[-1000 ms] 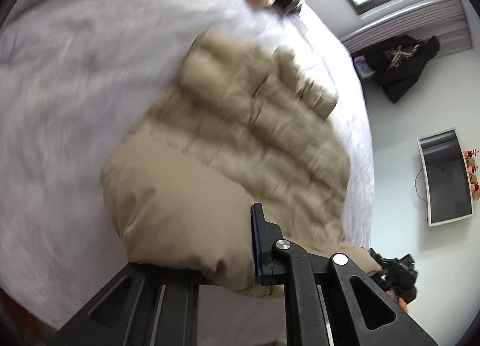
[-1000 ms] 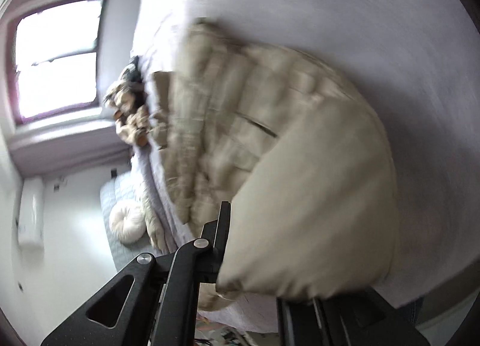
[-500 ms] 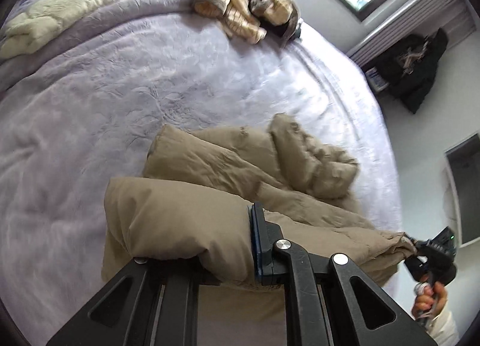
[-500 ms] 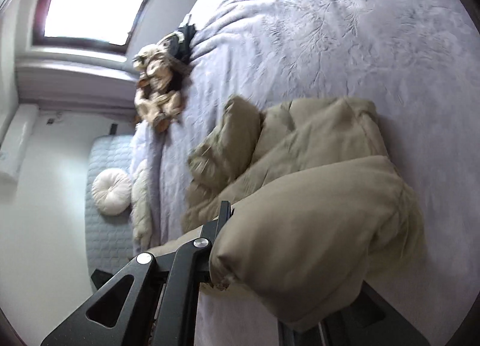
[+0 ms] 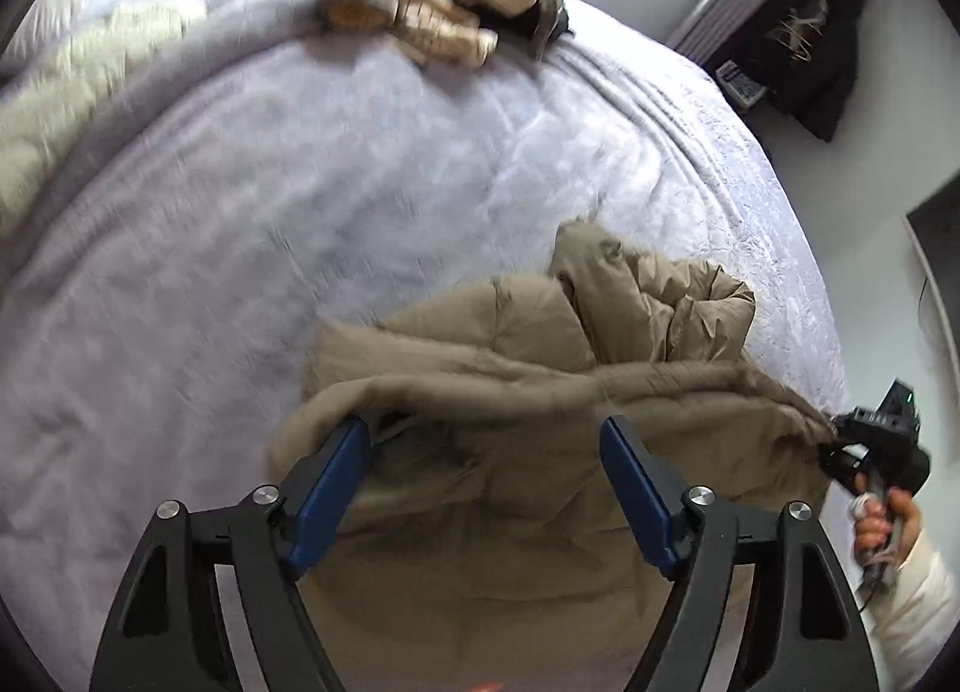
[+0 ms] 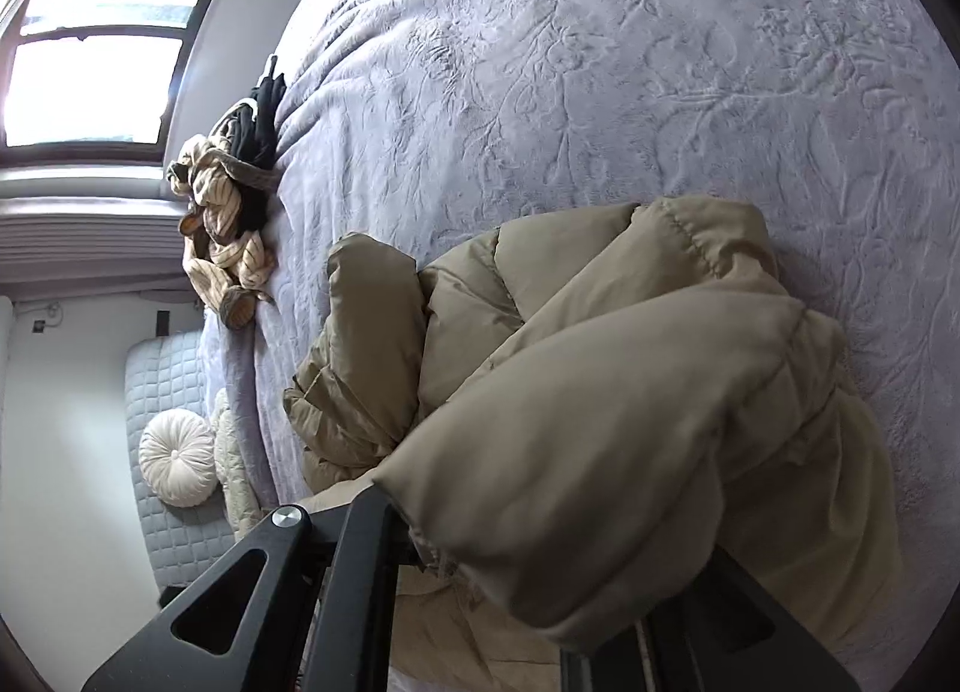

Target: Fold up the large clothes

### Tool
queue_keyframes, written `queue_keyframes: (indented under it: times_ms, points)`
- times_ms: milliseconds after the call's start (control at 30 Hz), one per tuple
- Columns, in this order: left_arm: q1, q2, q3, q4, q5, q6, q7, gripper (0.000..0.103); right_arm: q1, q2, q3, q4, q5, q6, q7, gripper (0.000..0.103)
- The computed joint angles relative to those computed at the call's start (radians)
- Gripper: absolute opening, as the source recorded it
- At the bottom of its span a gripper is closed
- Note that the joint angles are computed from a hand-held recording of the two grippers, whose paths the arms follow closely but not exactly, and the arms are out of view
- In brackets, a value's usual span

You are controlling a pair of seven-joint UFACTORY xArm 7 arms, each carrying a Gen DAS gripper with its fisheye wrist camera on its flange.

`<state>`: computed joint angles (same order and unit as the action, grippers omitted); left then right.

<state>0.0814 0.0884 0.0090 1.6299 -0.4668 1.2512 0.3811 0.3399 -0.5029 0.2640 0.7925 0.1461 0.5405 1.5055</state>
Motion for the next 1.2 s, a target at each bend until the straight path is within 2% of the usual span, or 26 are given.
queue_keyframes:
  times_ms: [67,100,167,233,267,300,333,400,467,533,567,600,667,700,767,800,833,867,900,1000,1067,1200]
  points:
    - [-0.005,-0.022,0.000,-0.017,0.027,-0.037,0.014,0.080,0.003,0.019,-0.007,0.026,-0.003,0.018,-0.018,0.026]
    - [-0.008,-0.030,0.000,-0.028,0.037,-0.059,0.018,0.080,0.007,0.027,-0.013,0.043,-0.005,0.031,-0.036,0.041]
    - [-0.018,-0.054,-0.001,-0.065,0.077,-0.117,0.012,0.080,0.010,0.036,-0.018,0.081,-0.024,0.044,-0.086,0.061]
    - [-0.028,-0.086,0.000,-0.121,0.103,-0.174,0.012,0.077,0.006,0.043,-0.012,0.130,-0.061,0.084,-0.140,0.062]
    - [-0.032,-0.102,0.001,-0.151,0.109,-0.196,0.020,0.073,0.003,0.044,-0.007,0.153,-0.075,0.112,-0.157,0.062]
    - [-0.038,-0.117,0.000,-0.181,0.129,-0.221,0.021,0.065,-0.003,0.047,0.007,0.194,-0.111,0.183,-0.182,0.061]
    - [-0.043,-0.124,0.000,-0.200,0.151,-0.241,0.017,0.064,-0.007,0.051,0.019,0.225,-0.134,0.249,-0.197,0.059]
    - [-0.055,-0.133,-0.006,-0.245,0.227,-0.313,-0.019,0.064,-0.009,0.071,0.041,0.289,-0.182,0.404,-0.243,0.036]
    - [-0.059,-0.103,-0.003,-0.234,0.268,-0.337,-0.059,0.065,-0.014,0.093,0.061,0.336,-0.242,0.539,-0.286,0.036]
    - [-0.054,-0.064,0.004,-0.203,0.254,-0.344,-0.070,0.065,-0.025,0.094,0.073,0.349,-0.292,0.624,-0.291,0.037]
    - [-0.049,-0.045,0.007,-0.187,0.229,-0.342,-0.063,0.069,-0.032,0.091,0.079,0.355,-0.315,0.653,-0.279,0.040]
    - [-0.042,-0.027,0.009,-0.168,0.205,-0.332,-0.054,0.084,-0.042,0.075,0.083,0.345,-0.344,0.671,-0.265,0.055]
    - [-0.025,0.009,0.008,-0.134,0.139,-0.309,-0.011,0.087,-0.050,0.041,0.075,0.311,-0.364,0.659,-0.259,0.079]
    - [-0.020,0.024,0.004,-0.115,0.125,-0.285,0.001,0.087,-0.049,0.020,0.060,0.281,-0.359,0.631,-0.269,0.079]
    - [-0.008,0.063,-0.004,-0.075,0.099,-0.230,0.025,0.087,-0.046,0.011,0.033,0.248,-0.321,0.596,-0.301,0.079]
    - [-0.008,0.078,-0.009,-0.065,0.100,-0.221,0.033,0.077,-0.038,0.008,0.008,0.219,-0.281,0.568,-0.326,0.079]
    - [-0.008,0.085,-0.014,-0.061,0.100,-0.220,0.039,0.045,-0.041,0.013,0.002,0.212,-0.259,0.563,-0.334,0.077]
    - [-0.011,0.100,-0.017,-0.046,0.114,-0.213,0.035,0.032,-0.043,0.021,0.000,0.208,-0.237,0.564,-0.333,0.050]
    - [-0.015,0.123,-0.016,-0.029,0.132,-0.220,0.007,0.025,-0.042,0.020,-0.003,0.193,-0.220,0.539,-0.334,0.023]
    - [-0.017,0.193,-0.013,0.016,0.156,-0.266,-0.089,0.025,-0.064,0.082,0.039,0.256,-0.282,0.585,-0.334,0.019]
    - [-0.029,0.245,-0.010,0.041,0.200,-0.297,-0.162,0.025,-0.065,0.135,0.041,0.283,-0.304,0.607,-0.339,0.019]
    - [-0.067,0.297,-0.002,0.061,0.319,-0.343,-0.287,0.026,-0.061,0.201,0.021,0.255,-0.317,0.572,-0.294,0.021]
